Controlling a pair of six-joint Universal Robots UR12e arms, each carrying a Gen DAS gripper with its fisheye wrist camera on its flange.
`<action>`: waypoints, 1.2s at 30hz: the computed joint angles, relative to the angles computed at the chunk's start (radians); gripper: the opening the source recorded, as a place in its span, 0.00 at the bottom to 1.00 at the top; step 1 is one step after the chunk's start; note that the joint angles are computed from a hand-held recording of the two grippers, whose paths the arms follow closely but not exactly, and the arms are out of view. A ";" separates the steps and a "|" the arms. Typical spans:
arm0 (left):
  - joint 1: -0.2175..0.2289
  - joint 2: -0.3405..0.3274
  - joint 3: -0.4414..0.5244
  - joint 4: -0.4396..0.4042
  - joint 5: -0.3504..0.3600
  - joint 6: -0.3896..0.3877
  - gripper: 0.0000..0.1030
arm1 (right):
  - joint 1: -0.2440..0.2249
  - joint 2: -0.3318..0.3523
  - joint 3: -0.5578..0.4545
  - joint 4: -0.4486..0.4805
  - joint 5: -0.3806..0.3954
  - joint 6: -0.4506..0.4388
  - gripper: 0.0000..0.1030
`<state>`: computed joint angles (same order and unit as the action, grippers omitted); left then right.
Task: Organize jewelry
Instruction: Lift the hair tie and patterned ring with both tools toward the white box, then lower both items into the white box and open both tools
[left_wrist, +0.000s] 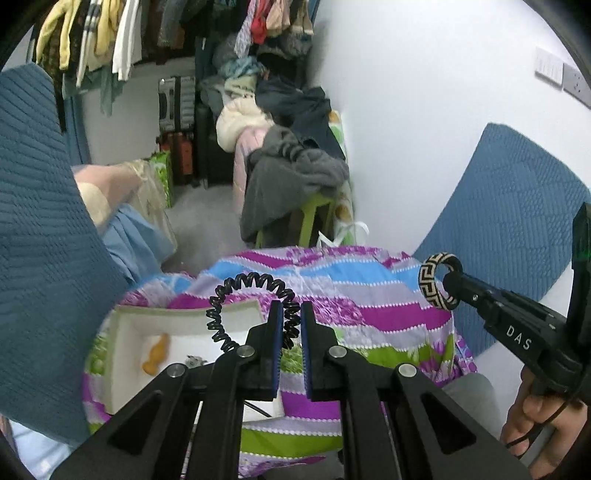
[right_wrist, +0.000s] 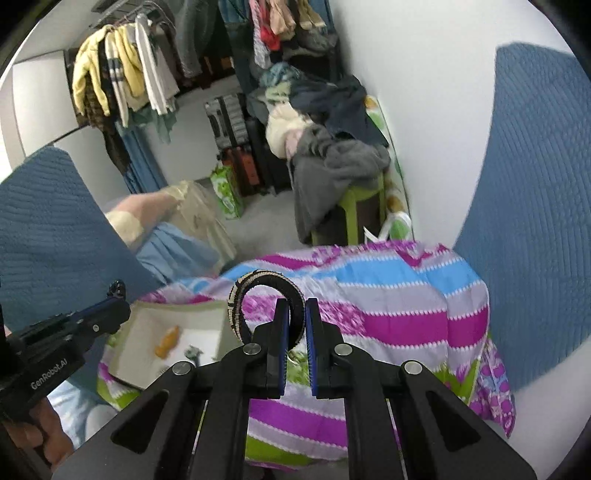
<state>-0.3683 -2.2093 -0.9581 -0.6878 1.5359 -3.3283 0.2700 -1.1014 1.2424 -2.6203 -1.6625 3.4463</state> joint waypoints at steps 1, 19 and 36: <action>0.004 0.008 -0.008 0.010 0.007 0.002 0.07 | 0.005 0.004 -0.011 -0.005 -0.002 -0.005 0.07; 0.078 0.083 -0.143 0.032 0.022 -0.001 0.07 | 0.073 0.104 -0.154 0.043 0.001 -0.026 0.07; 0.128 0.058 -0.240 -0.079 -0.020 -0.066 0.07 | 0.100 0.228 -0.253 0.291 0.091 -0.038 0.07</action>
<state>-0.2403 -2.1516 -1.1978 -0.7663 1.5158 -3.3946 0.3704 -0.8737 0.9890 -2.3293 -1.5712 3.4080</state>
